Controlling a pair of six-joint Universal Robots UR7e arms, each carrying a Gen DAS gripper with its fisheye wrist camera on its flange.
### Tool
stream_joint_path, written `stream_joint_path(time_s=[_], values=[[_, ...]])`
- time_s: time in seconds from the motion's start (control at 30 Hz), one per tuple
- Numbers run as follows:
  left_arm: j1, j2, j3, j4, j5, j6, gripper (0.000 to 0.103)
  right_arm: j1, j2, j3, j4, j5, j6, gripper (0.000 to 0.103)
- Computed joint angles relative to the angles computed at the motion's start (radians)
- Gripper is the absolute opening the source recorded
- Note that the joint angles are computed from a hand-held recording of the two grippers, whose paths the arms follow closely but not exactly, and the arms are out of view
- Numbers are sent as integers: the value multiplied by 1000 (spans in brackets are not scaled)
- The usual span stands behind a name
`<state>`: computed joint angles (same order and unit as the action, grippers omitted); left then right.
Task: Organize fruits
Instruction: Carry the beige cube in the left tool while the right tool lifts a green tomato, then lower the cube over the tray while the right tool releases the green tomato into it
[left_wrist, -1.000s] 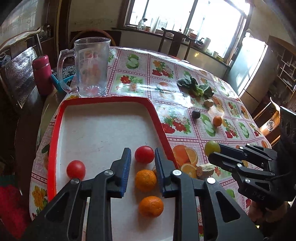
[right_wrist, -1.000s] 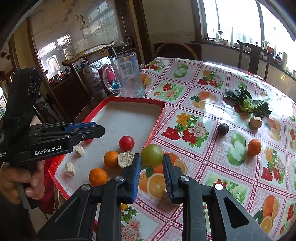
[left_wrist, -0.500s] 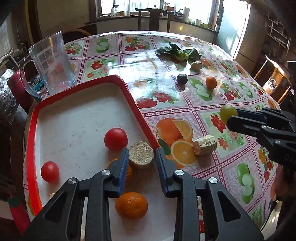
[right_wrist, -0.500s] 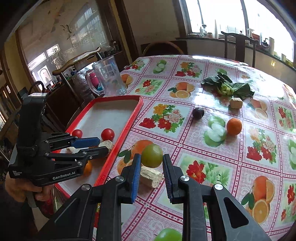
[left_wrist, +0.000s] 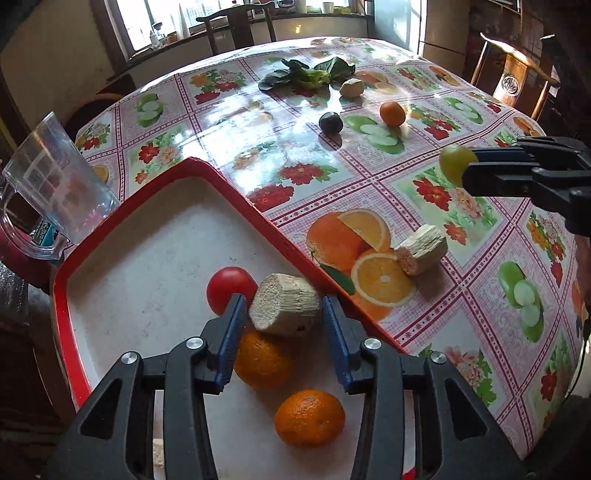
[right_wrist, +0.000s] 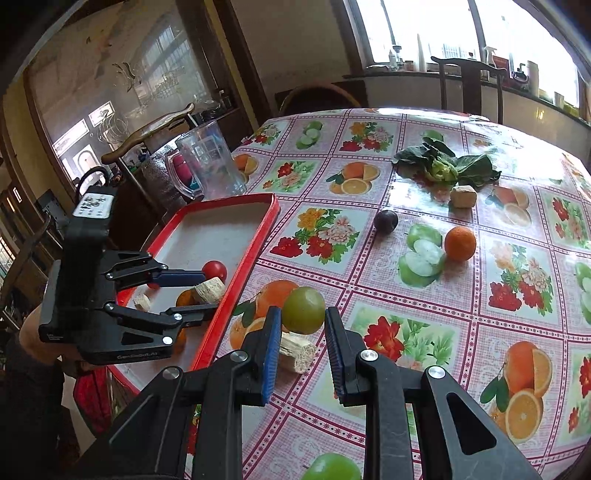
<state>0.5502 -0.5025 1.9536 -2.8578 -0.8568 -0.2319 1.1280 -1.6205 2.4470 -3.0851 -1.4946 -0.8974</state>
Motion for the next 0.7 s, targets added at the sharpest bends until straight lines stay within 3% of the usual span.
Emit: stream_joint_path(time_s=[0.07, 0.37, 0.7], values=[[-1, 9, 0, -21, 6, 14, 34, 0, -1, 0, -1, -1, 3, 24], [-3, -12, 57, -135, 0, -78, 32, 30, 4, 1, -1, -10, 8, 24], [-21, -87, 138, -200, 14, -118, 32, 127, 94, -19, -33, -53, 24, 24]])
